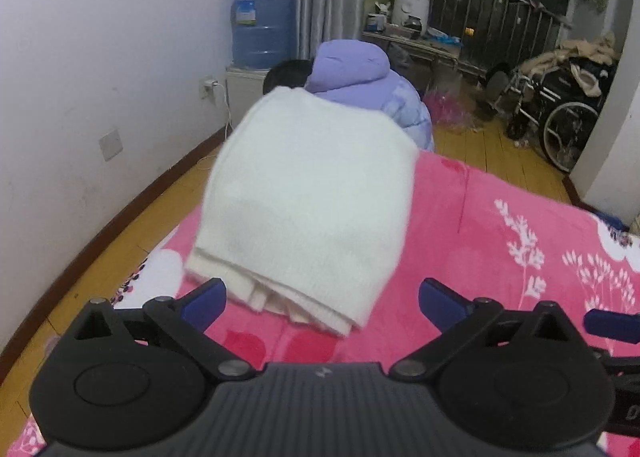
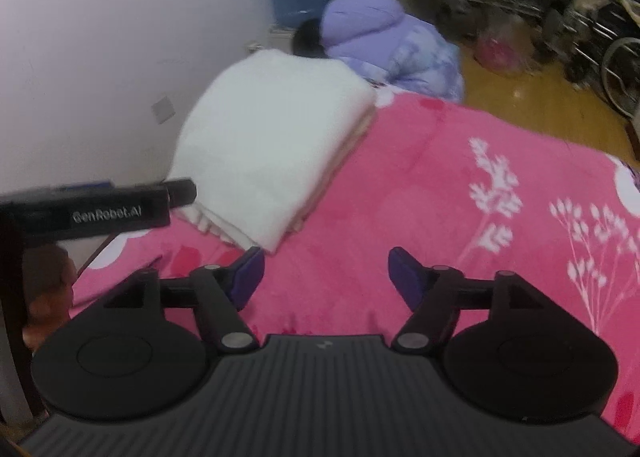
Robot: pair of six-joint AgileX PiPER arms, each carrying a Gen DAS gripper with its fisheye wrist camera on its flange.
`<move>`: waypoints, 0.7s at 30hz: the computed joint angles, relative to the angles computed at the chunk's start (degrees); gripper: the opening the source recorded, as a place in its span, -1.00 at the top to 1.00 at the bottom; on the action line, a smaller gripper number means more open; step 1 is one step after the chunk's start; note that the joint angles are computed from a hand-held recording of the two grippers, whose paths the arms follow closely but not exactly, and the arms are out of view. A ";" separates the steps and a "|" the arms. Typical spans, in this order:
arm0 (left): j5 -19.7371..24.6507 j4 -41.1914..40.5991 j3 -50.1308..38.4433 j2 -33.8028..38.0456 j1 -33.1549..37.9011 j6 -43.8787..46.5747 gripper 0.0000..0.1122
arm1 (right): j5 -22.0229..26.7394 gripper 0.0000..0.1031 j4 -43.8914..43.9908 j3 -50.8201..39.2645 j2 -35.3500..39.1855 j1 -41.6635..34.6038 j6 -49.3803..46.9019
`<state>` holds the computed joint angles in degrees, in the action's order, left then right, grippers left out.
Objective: Fold clothes
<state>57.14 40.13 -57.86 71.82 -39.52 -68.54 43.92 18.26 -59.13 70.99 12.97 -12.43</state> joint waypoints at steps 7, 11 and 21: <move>-0.57 -2.61 1.50 0.69 -0.21 -0.12 -0.83 | -4.04 -0.56 -8.68 2.82 -0.40 4.79 10.31; -0.29 -3.45 3.00 -0.69 1.06 -3.71 -0.83 | -6.20 -0.58 -14.29 3.61 0.17 9.04 16.53; 0.37 -1.52 6.88 -4.17 2.49 -7.79 -0.83 | -7.62 -0.58 -24.09 3.95 1.01 16.08 24.30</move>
<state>57.51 38.61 -50.98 67.65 -37.03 -76.33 36.31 -5.83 -55.18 72.00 29.06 11.86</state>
